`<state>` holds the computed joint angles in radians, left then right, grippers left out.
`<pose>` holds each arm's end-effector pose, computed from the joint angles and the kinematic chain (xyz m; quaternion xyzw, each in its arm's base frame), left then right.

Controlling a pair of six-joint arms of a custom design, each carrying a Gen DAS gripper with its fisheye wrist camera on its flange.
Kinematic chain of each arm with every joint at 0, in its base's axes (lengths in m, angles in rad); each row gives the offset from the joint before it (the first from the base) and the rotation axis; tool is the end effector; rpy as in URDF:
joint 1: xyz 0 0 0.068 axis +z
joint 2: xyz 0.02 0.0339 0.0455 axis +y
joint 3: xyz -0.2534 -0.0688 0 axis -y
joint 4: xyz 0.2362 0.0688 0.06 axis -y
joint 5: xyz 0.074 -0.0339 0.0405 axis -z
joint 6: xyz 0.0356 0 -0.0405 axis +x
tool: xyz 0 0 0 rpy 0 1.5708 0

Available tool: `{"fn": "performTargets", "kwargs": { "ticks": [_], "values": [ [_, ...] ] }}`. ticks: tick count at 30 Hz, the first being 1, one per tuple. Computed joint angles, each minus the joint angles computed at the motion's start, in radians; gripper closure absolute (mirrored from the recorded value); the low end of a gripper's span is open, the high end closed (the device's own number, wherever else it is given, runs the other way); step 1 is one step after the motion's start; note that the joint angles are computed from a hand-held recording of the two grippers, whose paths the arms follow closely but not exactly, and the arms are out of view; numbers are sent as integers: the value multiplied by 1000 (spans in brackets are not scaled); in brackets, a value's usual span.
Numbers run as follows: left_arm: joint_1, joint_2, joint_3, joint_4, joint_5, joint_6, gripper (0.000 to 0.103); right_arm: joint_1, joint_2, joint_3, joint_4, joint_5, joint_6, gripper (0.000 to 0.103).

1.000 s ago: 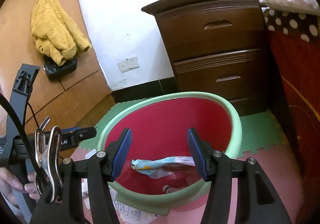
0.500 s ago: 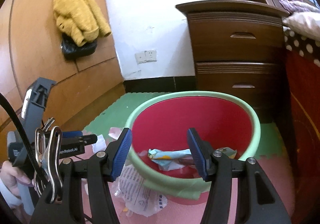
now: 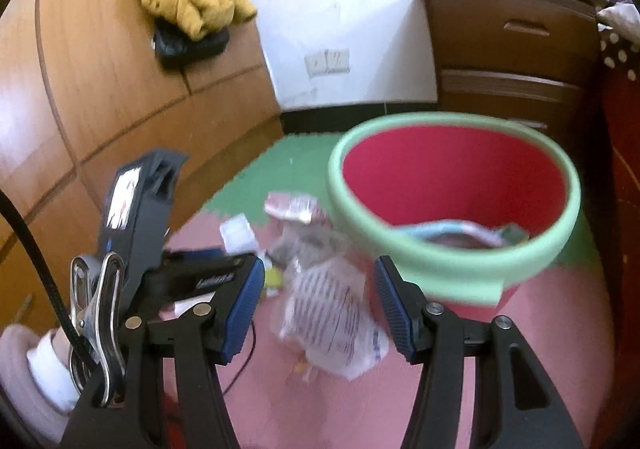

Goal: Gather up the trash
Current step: 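Withdraw both open tools from the bucket back toward the trash pile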

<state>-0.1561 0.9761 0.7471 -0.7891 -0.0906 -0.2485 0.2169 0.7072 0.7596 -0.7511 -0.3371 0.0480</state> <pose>0.1775 -0.0247 0.2351 -0.0567 0.9595 -0.0121 0.2758 0.1366 0.0422 0.2812 -0.1460 0.8844 0.2057 0.3926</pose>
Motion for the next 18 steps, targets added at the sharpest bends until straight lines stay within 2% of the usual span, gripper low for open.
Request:
{"fn": "performTargets", "kwargs": {
  "ticks": [7,13,18],
  "values": [
    [-10,57,-37,80,40,6,56,172,29,-66,12,134,90,45],
    [27,174,-53,167,105,4,56,110,78,-121,38,68,167,45],
    [39,253,-77,241,121,8,56,68,150,-155,57,62,222,45]
  ]
}}
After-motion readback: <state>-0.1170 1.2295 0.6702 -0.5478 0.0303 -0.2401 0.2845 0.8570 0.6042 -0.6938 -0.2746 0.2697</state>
